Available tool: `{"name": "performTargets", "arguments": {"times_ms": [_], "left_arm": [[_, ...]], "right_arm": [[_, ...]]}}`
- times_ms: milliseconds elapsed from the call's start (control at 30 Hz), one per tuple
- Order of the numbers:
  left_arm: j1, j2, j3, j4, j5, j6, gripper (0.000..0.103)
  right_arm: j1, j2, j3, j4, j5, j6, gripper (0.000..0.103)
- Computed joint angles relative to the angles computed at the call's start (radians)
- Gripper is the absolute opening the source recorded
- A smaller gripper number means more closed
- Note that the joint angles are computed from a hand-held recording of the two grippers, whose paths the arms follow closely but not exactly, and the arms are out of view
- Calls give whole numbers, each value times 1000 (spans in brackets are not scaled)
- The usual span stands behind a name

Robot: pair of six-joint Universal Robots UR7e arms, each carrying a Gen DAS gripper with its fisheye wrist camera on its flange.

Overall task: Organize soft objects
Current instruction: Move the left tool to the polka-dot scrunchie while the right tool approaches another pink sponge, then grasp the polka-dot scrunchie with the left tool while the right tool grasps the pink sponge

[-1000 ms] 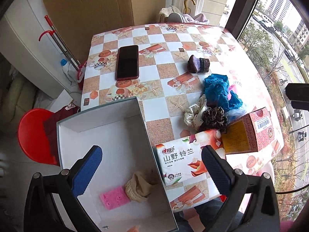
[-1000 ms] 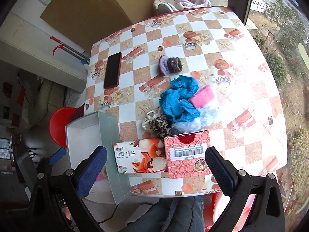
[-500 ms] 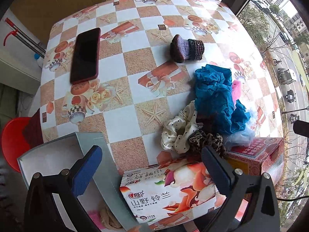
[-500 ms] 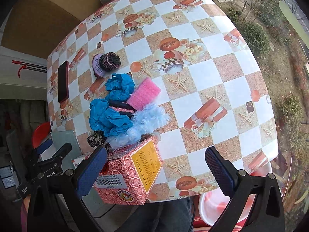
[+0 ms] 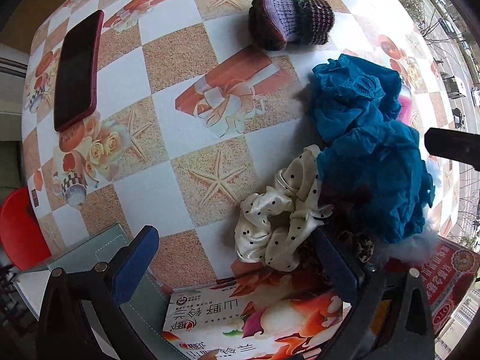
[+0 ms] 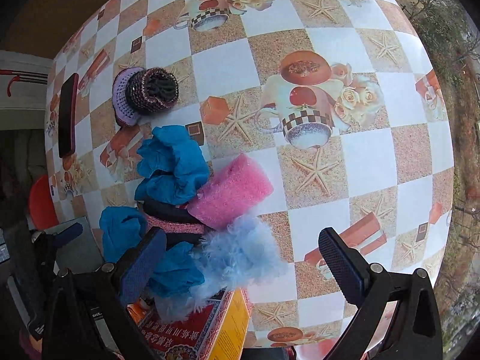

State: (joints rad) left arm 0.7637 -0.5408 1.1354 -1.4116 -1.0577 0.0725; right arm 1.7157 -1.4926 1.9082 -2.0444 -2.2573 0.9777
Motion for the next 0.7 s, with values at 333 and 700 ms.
{"name": "performTargets", "arguments": {"times_ms": [333,700], "left_arm": [[-2,18,43,-83,215,-24,103],[22,31,-71,-125,240,-95,103]], "right_arm": [[-99,37,-11,93,1,-17,102],[-176,-278,191,57,-54,72,102]]}}
